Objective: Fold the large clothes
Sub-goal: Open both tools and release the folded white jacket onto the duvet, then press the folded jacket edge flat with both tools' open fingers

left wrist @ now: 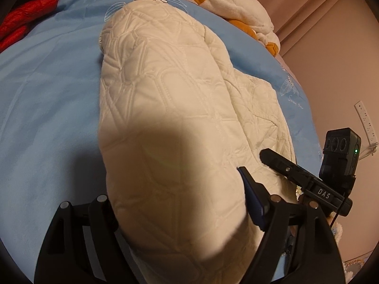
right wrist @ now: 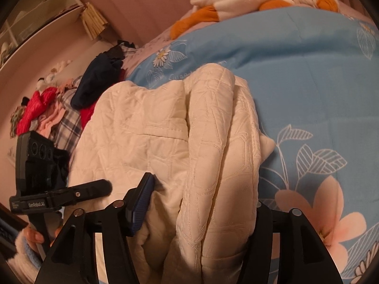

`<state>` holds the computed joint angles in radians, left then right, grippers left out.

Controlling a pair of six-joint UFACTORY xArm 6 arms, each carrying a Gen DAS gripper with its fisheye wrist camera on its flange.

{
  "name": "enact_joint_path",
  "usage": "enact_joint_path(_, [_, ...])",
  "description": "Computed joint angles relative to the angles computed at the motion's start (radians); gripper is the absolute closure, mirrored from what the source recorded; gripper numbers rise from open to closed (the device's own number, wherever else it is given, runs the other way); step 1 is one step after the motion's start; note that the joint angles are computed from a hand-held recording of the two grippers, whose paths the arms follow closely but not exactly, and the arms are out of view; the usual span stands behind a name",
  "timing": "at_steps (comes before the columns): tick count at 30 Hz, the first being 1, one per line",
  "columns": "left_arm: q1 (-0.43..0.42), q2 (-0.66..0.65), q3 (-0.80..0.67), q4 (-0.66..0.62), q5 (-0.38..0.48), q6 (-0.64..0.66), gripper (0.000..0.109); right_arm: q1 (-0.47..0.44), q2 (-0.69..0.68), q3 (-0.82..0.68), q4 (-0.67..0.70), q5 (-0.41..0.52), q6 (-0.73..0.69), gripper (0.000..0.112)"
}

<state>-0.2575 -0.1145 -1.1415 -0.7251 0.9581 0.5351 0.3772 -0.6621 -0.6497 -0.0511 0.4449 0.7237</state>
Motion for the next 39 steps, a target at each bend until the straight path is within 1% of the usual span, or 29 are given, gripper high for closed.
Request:
enact_joint_path(5, [0.032, -0.042, 0.037, 0.004, 0.010, 0.014, 0.025, -0.002, -0.002, 0.003, 0.025, -0.001, 0.001, 0.050])
enact_joint_path(6, [0.051, -0.068, 0.062, 0.003, 0.018, 0.029, 0.025, -0.002, -0.006, 0.003, 0.021, 0.002, 0.008, 0.050])
enact_joint_path(9, [0.067, -0.100, 0.088, 0.022, 0.013, 0.029, 0.025, -0.005, -0.007, 0.003, 0.007, 0.014, 0.035, 0.050])
enact_joint_path(12, [0.087, -0.130, 0.116, 0.022, 0.013, 0.042, 0.025, -0.014, -0.046, 0.032, 0.007, 0.028, 0.068, 0.050])
enact_joint_path(14, [0.088, -0.160, 0.142, 0.048, -0.008, 0.038, 0.025, -0.018, -0.070, 0.044, -0.015, 0.049, 0.096, 0.050])
enact_joint_path(15, [0.086, -0.170, 0.150, 0.057, -0.016, 0.035, 0.025, -0.020, -0.087, 0.046, -0.048, 0.082, 0.128, 0.050])
enact_joint_path(18, [0.073, -0.220, 0.188, 0.092, -0.066, 0.032, 0.026, -0.022, -0.128, 0.066, -0.058, 0.096, 0.150, 0.050])
enact_joint_path(20, [0.060, -0.272, 0.228, 0.133, -0.113, 0.031, 0.028, -0.007, -0.151, 0.061, -0.138, 0.126, 0.208, 0.050])
enact_joint_path(22, [0.051, -0.316, 0.260, 0.155, -0.147, 0.038, 0.028, 0.019, -0.161, 0.044, -0.239, 0.158, 0.272, 0.050])
enact_joint_path(26, [0.044, -0.372, 0.293, 0.148, -0.172, 0.073, 0.031, 0.093, -0.156, -0.008, -0.467, 0.227, 0.412, 0.050])
enact_joint_path(28, [0.039, -0.390, 0.305, 0.146, -0.184, 0.084, 0.037, 0.121, -0.151, -0.024, -0.532, 0.228, 0.446, 0.050])
enact_joint_path(29, [0.035, -0.399, 0.314, 0.149, -0.192, 0.088, 0.043, 0.138, -0.144, -0.035, -0.559, 0.219, 0.452, 0.050])
enact_joint_path(31, [0.031, -0.409, 0.318, 0.152, -0.180, 0.092, 0.062, 0.160, -0.131, -0.047, -0.586, 0.186, 0.443, 0.050])
enact_joint_path(32, [0.027, -0.408, 0.319, 0.154, -0.171, 0.092, 0.077, 0.170, -0.122, -0.054, -0.594, 0.163, 0.436, 0.056])
enact_joint_path(33, [0.020, -0.405, 0.321, 0.168, -0.161, 0.085, 0.081, 0.179, -0.104, -0.065, -0.583, 0.136, 0.407, 0.060])
enact_joint_path(34, [0.009, -0.407, 0.333, 0.192, -0.175, 0.070, 0.080, 0.187, -0.087, -0.074, -0.570, 0.119, 0.381, 0.069])
enact_joint_path(35, [-0.002, -0.416, 0.349, 0.212, -0.196, 0.059, 0.081, 0.190, -0.073, -0.078, -0.558, 0.105, 0.360, 0.076])
enact_joint_path(37, [-0.014, -0.432, 0.369, 0.231, -0.218, 0.044, 0.080, 0.200, -0.024, -0.099, -0.522, 0.097, 0.305, 0.077])
enact_joint_path(39, [-0.013, -0.428, 0.369, 0.225, -0.220, 0.035, 0.079, 0.206, 0.008, -0.107, -0.501, 0.123, 0.288, 0.077])
